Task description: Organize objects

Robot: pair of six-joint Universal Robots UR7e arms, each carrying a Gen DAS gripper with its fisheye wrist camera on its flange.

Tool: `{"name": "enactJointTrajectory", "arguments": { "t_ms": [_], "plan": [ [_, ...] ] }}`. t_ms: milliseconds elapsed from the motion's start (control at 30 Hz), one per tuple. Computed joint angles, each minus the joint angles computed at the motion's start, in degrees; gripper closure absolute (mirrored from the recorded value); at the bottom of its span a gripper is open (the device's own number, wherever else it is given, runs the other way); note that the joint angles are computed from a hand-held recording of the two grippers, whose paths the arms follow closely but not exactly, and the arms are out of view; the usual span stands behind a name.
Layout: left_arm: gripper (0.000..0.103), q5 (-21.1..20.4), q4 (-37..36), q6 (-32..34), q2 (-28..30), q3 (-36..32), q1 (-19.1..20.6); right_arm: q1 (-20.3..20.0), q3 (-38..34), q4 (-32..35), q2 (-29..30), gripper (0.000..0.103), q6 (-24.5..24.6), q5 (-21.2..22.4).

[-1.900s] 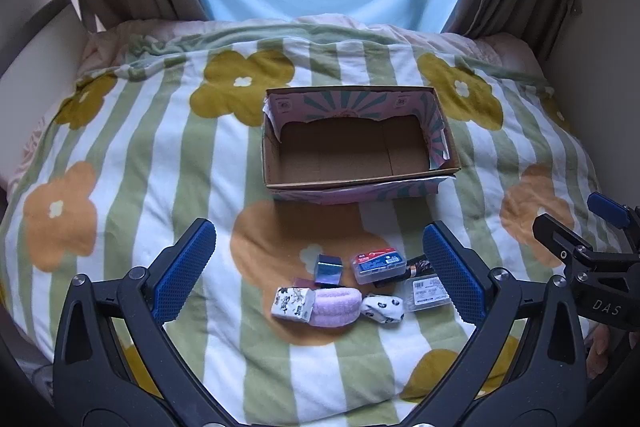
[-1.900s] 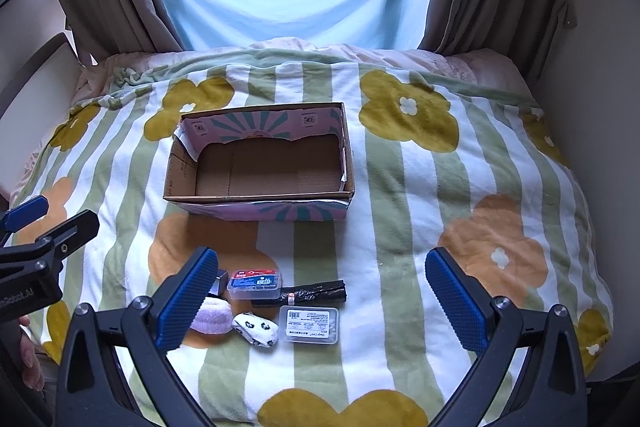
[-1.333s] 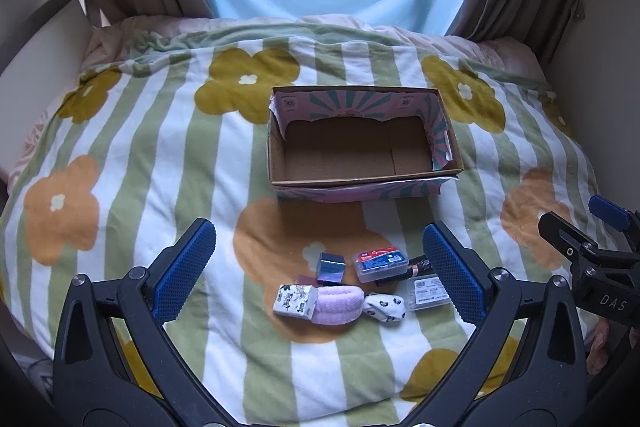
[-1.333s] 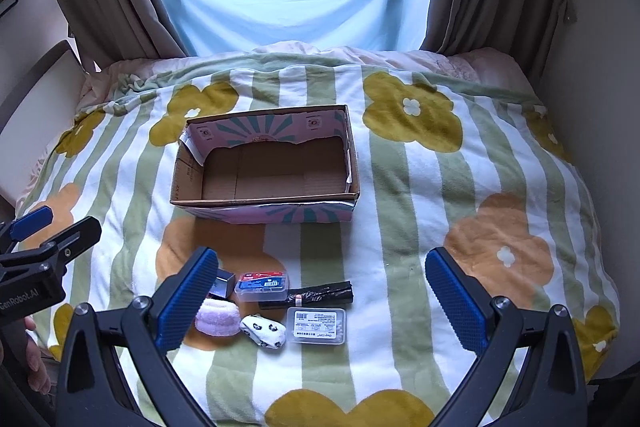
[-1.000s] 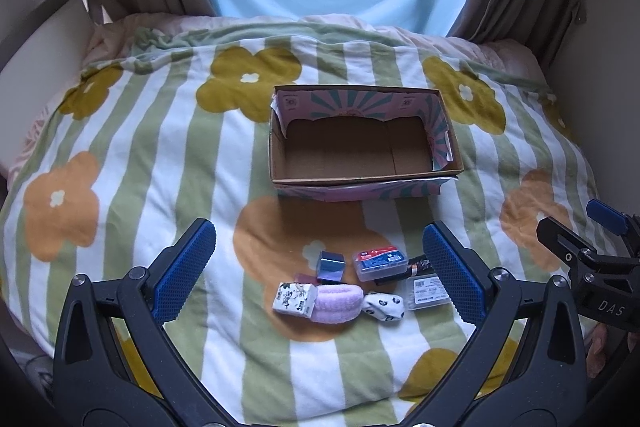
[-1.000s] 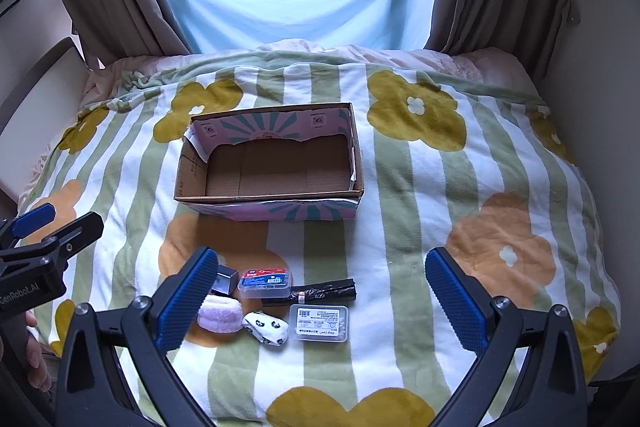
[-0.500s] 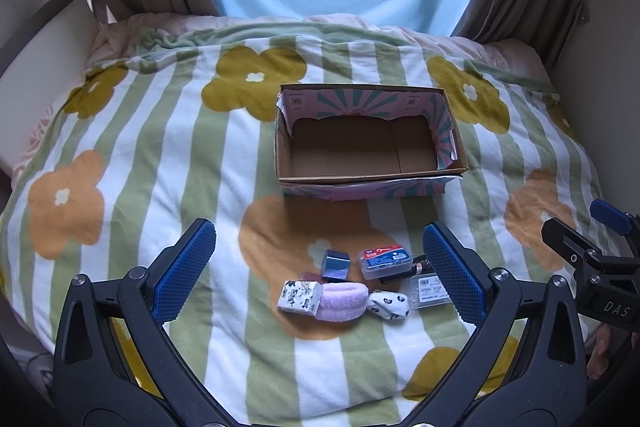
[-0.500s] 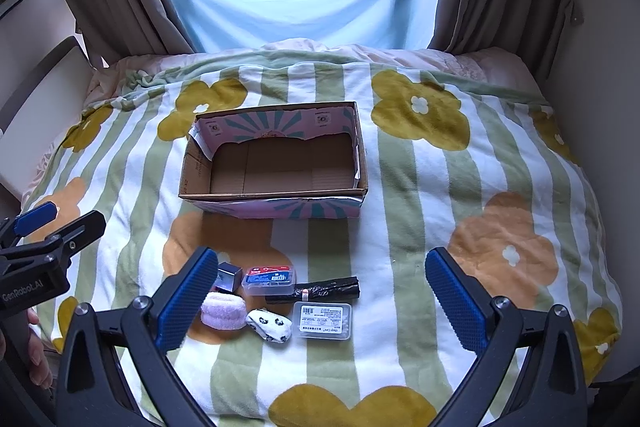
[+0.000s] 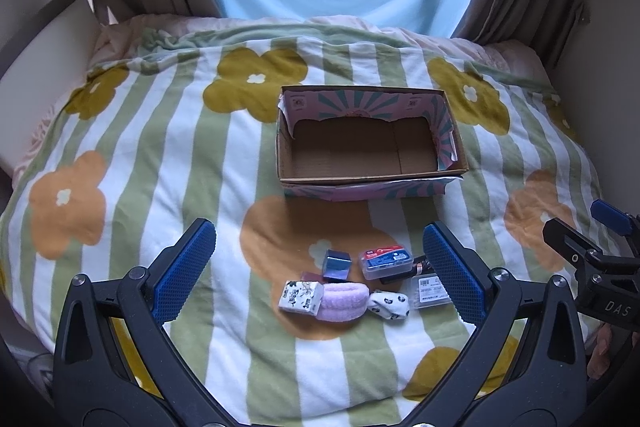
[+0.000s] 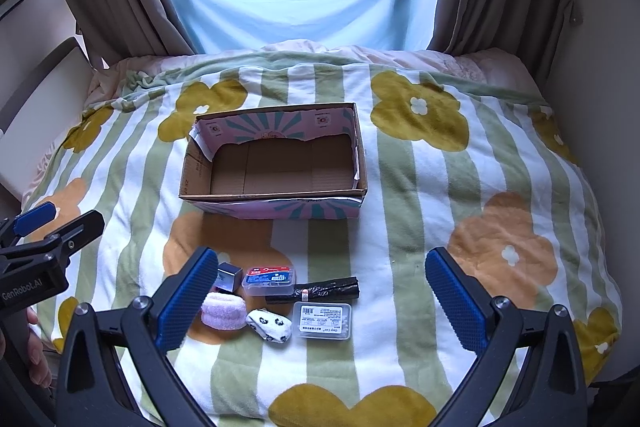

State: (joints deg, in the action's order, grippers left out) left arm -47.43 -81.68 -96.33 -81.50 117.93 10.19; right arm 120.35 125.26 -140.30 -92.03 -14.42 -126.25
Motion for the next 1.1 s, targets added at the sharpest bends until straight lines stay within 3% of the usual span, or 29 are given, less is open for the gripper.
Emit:
{"name": "enactJointTrajectory", "arguments": {
  "t_ms": [533, 767, 933, 1100],
  "plan": [
    [0.0, 0.1, 0.3, -0.9, 0.1, -0.4, 0.0, 0.1, -0.3, 0.5, -0.6, 0.0, -0.1, 0.1],
    [0.0, -0.4, 3.8, -3.0, -2.8, -0.6, -0.3, -0.1, -1.2, 2.2, -1.3, 0.0, 1.7, -0.4],
    [0.0, -3.5, 2.2, -2.3, -7.4, 2.9, -0.5, -1.2, 0.3, 2.9, -2.4, 0.0, 2.4, -0.3],
    [0.0, -8.7, -6.9, 1.7, -12.9, 10.7, 0.9, -2.9, 3.5, 2.7, -3.4, 0.0, 2.3, -0.3]
  ]
}}
